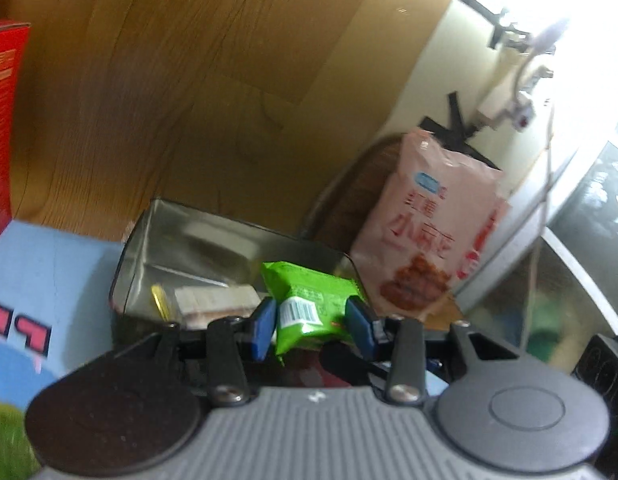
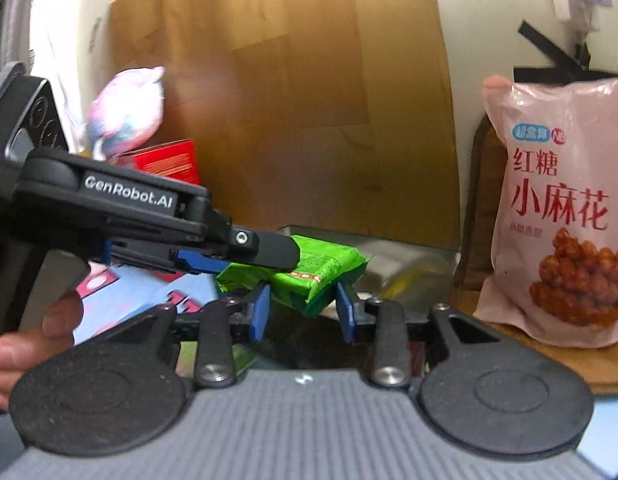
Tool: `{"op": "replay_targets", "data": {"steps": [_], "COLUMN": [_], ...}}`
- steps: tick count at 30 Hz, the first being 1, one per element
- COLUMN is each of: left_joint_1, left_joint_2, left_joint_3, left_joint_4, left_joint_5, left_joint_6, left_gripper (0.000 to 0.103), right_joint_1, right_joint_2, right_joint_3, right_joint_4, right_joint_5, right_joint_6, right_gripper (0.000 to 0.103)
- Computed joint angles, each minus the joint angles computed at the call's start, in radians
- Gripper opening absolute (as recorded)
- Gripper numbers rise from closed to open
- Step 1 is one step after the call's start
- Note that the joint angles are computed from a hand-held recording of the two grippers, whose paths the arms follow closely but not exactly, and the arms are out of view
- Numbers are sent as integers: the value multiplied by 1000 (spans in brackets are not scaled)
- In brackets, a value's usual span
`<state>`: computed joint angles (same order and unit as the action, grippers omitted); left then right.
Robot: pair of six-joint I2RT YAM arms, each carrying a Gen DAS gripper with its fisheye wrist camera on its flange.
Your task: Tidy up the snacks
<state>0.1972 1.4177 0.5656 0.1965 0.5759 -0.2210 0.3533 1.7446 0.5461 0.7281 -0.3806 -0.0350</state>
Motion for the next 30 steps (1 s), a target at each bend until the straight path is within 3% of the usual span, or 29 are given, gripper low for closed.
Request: {"op": "replay_targets", "data": {"steps": [4,7,8,10,13,17,19,21,24,28,30], "left_joint_1": [-44,-66,-64,-47,54,275,394,468,537,515,476], "left_joint_2": [131,183,181,140,23,-128,-152,-127,-33,84,165], "left_joint_3": [68,89,80,46,-54,-182,-223,-234,-231,-203,-180], "left_joint_4": [56,83,96,100,114,52,21,-7,10,67,109], "left_joint_5": [-55,-75,-68,-60,34,182,245,273,284,218,198], "left_joint_6": [-24,-33,-36,-22,18,118,171,199,189,174,147], "left_gripper": [40,44,45,45,45,45,45,45,45,45,45], "right_joint_1": [4,20,28,42,-7,-81,-68,-22,57,132,126], "right_joint_2": [140,164,163,142,64,-60,-150,-190,-117,10,69], "right_joint_3": [126,131,121,89,-35,-233,-259,-211,-64,105,176], "right_joint_4": [5,37,62,96,202,299,163,-23,-195,-318,-397], "right_joint_5": [29,106,151,212,164,0,-94,-117,-62,68,41], "right_joint_6": [-1,32,42,57,118,179,158,118,99,168,215], "right_gripper": [39,43,49,51,50,51,50,50,50,50,50]}}
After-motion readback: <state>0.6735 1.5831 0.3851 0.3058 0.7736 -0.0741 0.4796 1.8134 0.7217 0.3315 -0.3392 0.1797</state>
